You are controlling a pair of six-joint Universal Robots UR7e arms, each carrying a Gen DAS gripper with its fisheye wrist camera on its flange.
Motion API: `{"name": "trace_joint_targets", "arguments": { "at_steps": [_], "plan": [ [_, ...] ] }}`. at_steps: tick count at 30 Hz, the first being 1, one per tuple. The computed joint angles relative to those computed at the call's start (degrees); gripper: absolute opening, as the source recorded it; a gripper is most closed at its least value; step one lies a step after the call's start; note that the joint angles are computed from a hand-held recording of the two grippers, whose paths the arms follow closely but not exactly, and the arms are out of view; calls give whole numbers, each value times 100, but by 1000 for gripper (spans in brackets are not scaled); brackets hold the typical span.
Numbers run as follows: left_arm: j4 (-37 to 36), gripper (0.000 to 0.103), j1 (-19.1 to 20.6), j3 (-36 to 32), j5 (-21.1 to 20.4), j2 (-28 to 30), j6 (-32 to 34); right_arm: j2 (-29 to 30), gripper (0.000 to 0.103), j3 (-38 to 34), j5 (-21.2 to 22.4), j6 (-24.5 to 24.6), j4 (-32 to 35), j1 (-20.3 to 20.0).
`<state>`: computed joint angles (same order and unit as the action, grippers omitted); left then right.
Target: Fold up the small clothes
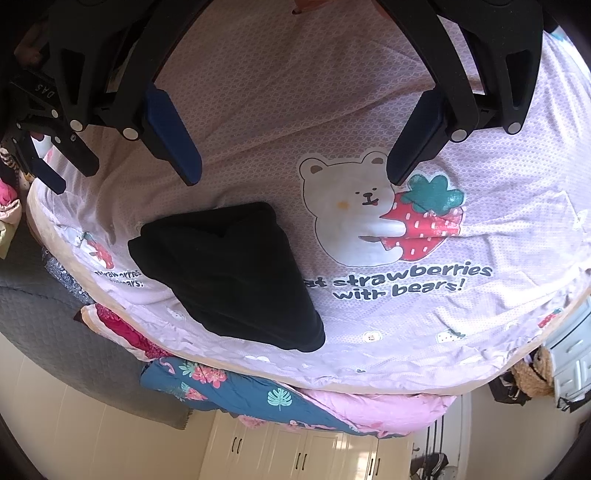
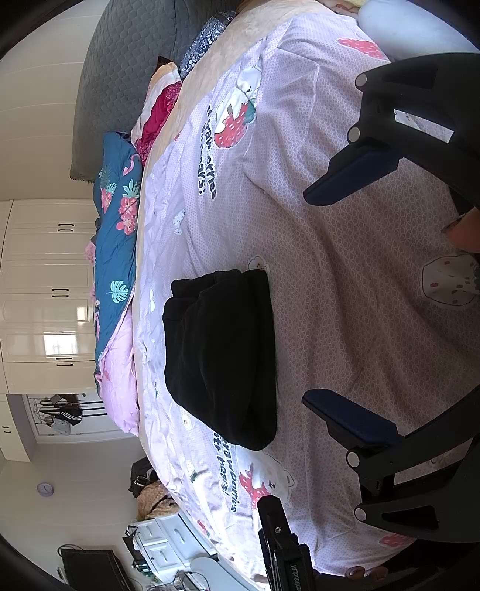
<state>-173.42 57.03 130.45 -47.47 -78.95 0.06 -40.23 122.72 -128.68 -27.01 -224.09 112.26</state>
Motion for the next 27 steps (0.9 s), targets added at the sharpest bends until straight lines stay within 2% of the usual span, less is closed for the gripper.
{"name": "trace_joint_targets", "arguments": {
  "at_steps": [27],
  "plan": [
    [-21, 94, -20, 47, 89, -15, 64, -17, 99, 0, -38, 39, 47, 1]
  ]
}}
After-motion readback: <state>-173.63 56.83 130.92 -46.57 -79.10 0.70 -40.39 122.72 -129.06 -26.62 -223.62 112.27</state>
